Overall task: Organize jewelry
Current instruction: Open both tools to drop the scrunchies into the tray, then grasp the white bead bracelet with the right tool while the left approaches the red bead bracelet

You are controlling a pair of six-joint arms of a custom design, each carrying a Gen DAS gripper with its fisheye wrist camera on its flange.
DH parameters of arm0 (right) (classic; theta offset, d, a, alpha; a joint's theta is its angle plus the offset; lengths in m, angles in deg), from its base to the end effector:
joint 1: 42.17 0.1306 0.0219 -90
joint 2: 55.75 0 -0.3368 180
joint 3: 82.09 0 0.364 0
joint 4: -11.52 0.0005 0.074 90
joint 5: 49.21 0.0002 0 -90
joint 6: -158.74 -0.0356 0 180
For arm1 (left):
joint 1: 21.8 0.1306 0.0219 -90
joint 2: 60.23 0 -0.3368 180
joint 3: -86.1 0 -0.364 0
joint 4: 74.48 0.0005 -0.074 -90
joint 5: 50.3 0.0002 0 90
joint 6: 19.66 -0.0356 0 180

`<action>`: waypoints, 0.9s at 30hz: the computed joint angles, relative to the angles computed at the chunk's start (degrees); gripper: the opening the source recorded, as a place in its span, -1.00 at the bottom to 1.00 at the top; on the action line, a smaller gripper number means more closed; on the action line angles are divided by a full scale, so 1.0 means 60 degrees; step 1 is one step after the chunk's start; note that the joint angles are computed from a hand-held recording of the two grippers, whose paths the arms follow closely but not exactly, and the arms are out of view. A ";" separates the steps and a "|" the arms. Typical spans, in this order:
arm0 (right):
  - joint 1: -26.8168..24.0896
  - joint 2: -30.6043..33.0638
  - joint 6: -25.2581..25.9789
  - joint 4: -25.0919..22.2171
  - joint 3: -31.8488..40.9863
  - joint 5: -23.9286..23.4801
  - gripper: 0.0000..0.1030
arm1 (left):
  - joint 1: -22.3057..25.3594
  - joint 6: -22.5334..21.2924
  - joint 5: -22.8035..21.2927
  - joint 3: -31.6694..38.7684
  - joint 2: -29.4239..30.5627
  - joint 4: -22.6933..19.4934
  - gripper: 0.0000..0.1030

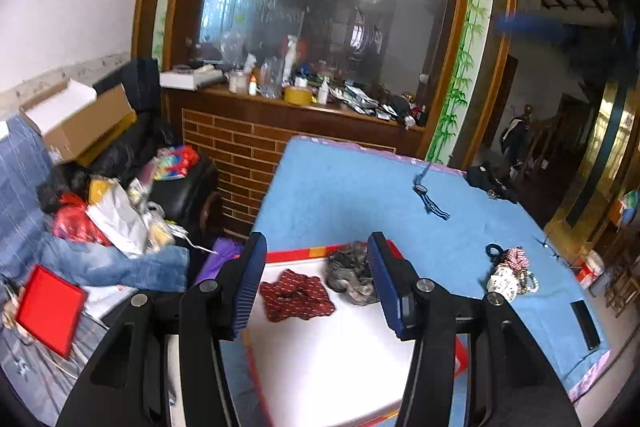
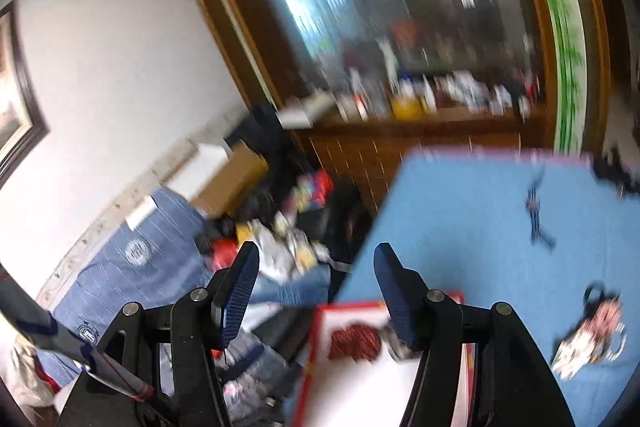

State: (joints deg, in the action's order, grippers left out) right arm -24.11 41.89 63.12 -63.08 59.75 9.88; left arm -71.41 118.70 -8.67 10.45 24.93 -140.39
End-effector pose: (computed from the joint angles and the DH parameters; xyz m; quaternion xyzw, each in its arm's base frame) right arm 0.3916 0.1464 0.6651 -0.2223 0.8171 0.3246 0.4214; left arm 0.2817 -0.2908 0.5146 -0.1418 0.8495 -0.0039 0.5081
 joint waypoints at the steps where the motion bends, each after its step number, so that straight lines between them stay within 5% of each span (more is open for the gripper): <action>1: -0.0030 -0.0066 -0.0306 0.0079 0.0250 -0.0253 0.25 | -0.0120 0.0028 -0.0316 0.0176 0.0069 -0.0320 -0.01; 3: -0.0002 0.0080 -0.0352 -0.0318 0.1039 -0.0284 0.25 | -0.0377 -0.0049 -0.0749 0.0328 0.0090 -0.0498 -0.01; 7: -0.0380 0.0020 0.0112 -0.0942 0.1850 -0.0097 0.25 | -0.0661 -0.0476 -0.0518 0.0164 -0.0092 0.0387 0.00; 11: -0.1556 -0.1148 0.0959 -0.0515 0.0021 -0.0392 0.38 | -0.0969 -0.1008 -0.0331 0.0312 0.0204 0.0900 0.00; 19: -0.4298 -0.2369 0.3632 -0.0624 -0.4192 -0.0767 0.40 | -0.1284 -0.1486 0.1241 0.1192 0.1871 0.1881 0.00; 27: -0.6256 -0.2159 0.5437 -0.0215 -0.6503 -0.1492 0.35 | -0.1386 -0.0802 0.2339 0.2529 0.3712 0.1450 0.00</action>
